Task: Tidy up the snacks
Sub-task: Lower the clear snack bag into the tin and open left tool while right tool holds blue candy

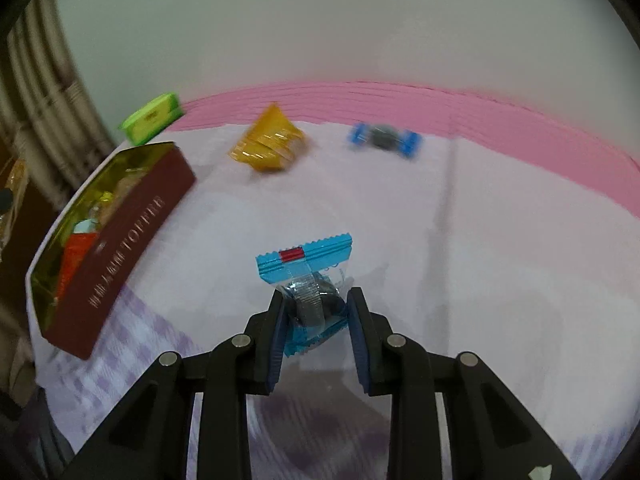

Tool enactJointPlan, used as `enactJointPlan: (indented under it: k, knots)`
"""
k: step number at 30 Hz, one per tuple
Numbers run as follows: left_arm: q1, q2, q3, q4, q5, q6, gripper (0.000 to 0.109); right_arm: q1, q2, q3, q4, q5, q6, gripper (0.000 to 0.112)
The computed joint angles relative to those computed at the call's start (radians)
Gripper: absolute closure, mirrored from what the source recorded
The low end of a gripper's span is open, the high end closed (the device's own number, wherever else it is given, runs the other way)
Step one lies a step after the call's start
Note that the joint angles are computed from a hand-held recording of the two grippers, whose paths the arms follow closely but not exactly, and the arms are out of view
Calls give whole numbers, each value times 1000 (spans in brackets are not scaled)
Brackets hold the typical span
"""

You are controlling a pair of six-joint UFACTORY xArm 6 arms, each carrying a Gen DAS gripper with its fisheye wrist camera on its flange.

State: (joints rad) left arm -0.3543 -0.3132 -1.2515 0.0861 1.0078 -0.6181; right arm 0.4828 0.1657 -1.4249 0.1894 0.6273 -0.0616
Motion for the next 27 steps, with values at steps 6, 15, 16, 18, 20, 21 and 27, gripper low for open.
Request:
enactJointPlan:
  k: [6, 15, 16, 18, 20, 21, 27]
  knots:
    - [3, -38, 61, 26, -15, -5, 71, 11, -47, 89, -120, -86, 146, 86]
    - [-7, 13, 77, 125, -74, 0, 71, 20, -39, 75, -217, -69, 206, 86]
    - [-3, 22, 76, 127, -80, 5, 71, 21, -38, 73, -225, -67, 211, 86]
    - [6, 45, 69, 127, -92, 13, 71, 22, -38, 72, -227, -65, 213, 86]
    - [8, 74, 53, 151, -93, 13, 71, 22, -37, 71, -233, -63, 217, 86]
    - [10, 86, 48, 164, -95, 9, 71, 22, -37, 70, -234, -63, 216, 86]
    - [25, 135, 27, 203, -107, 3, 70, 26, -34, 66, -268, -56, 235, 85]
